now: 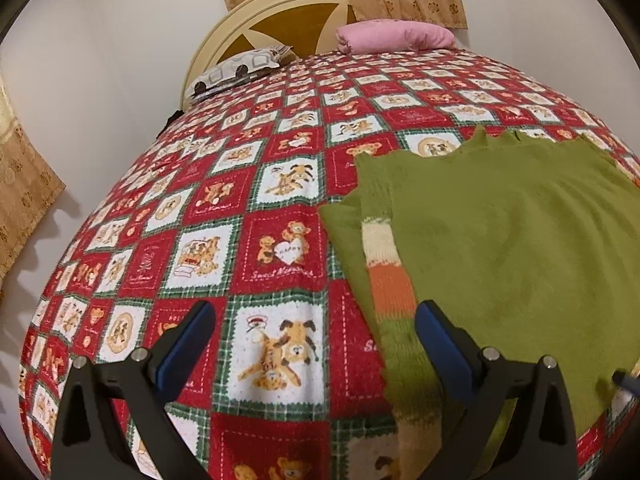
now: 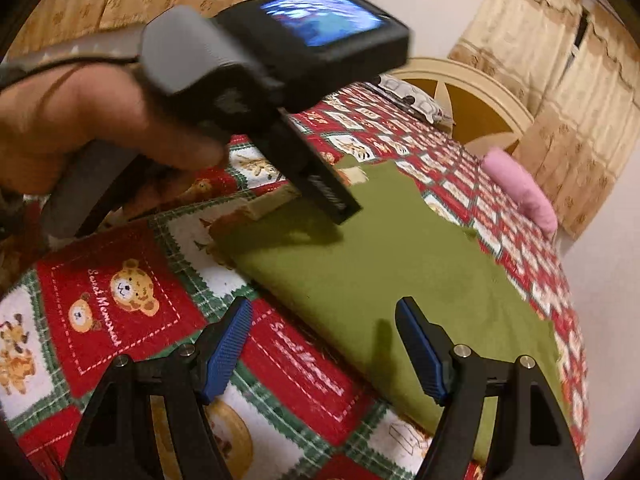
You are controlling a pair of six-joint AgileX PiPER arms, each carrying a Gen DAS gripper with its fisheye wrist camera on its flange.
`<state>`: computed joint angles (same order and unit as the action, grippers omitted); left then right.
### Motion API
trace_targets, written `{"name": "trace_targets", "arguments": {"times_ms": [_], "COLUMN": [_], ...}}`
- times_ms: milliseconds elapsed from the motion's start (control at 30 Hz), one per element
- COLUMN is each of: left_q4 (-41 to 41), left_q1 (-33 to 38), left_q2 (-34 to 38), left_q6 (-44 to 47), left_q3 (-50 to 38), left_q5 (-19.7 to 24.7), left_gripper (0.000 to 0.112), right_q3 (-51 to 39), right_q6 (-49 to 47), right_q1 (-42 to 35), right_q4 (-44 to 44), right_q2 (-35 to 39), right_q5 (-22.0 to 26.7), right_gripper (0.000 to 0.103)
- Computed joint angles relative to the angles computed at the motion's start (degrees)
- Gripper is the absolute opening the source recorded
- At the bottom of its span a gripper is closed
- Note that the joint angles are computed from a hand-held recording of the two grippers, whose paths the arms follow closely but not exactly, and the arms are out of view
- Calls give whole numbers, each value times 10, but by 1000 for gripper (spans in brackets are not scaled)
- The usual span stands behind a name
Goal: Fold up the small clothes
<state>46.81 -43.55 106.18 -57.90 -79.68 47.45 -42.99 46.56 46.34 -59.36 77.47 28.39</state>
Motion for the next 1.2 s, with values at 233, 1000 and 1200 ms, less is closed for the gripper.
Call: {"name": "trace_targets", "arguments": {"times_ms": [233,1000,1200], "left_q4": [-76,-503,-501], "left_q1": [43,161,152], "left_q2": [8,97,105], "left_q6": [54,404,425], "left_q3": [-19,-136,-160], "left_q5": [-51,-121,-101], "left_gripper": [102,34,16], "right_q3": [-18,-81,-108], "right_q6": [46,23,-53], "right_q1": [24,54,36], "right_q4": [-38,-33,52], "right_q2": [26,97,111], "right_q5": [34,71,47], "right_gripper": [74,60,14]}}
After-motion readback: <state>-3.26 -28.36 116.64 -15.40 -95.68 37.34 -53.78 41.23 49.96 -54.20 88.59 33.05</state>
